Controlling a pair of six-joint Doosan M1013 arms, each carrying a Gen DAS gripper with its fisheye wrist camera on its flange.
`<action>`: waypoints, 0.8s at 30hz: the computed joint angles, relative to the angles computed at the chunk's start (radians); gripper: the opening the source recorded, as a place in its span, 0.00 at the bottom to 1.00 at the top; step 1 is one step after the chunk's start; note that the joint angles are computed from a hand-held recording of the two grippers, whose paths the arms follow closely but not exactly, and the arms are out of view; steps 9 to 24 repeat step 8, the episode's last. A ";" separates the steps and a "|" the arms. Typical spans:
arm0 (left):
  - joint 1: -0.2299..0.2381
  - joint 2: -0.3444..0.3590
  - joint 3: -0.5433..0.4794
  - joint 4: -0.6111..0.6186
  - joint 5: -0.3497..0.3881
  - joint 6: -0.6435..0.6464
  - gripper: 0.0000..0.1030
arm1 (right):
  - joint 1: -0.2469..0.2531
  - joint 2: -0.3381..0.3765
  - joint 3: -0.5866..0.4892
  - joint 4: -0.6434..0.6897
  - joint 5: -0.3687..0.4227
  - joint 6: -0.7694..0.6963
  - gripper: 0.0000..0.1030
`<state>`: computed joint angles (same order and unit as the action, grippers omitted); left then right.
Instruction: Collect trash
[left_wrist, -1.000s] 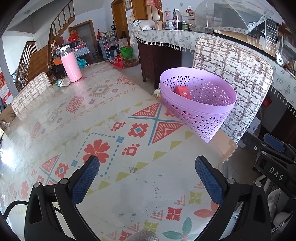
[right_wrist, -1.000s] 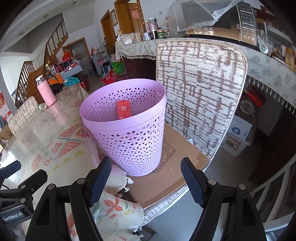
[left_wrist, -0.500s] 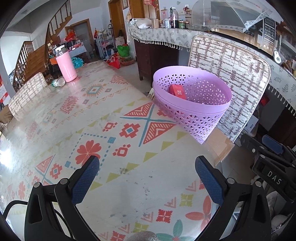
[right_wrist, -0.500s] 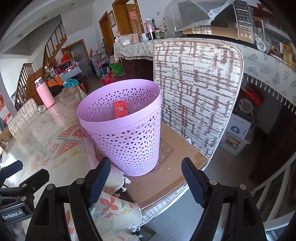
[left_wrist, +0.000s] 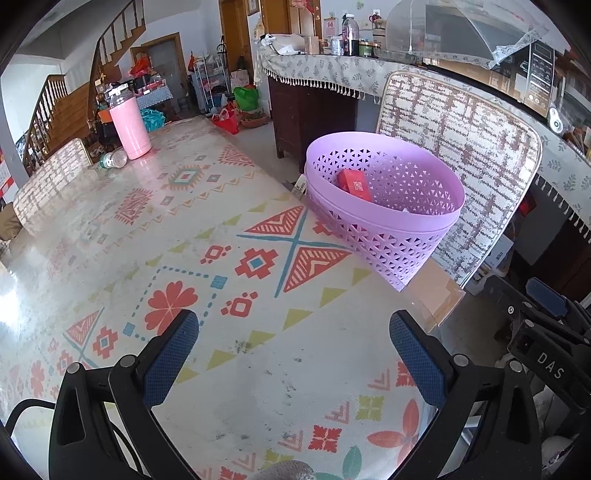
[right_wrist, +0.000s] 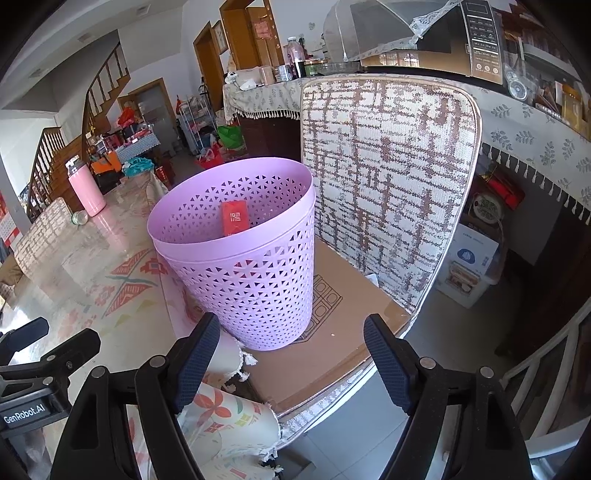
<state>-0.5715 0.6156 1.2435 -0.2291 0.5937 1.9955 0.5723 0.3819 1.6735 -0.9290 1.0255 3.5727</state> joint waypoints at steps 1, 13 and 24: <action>0.003 -0.001 0.001 -0.015 -0.001 0.012 1.00 | 0.001 0.002 -0.005 0.002 0.004 -0.006 0.82; 0.041 -0.003 -0.004 -0.126 0.030 0.083 1.00 | 0.013 0.025 -0.065 0.015 0.037 -0.075 0.83; 0.041 -0.003 -0.004 -0.126 0.030 0.083 1.00 | 0.013 0.025 -0.065 0.015 0.037 -0.075 0.83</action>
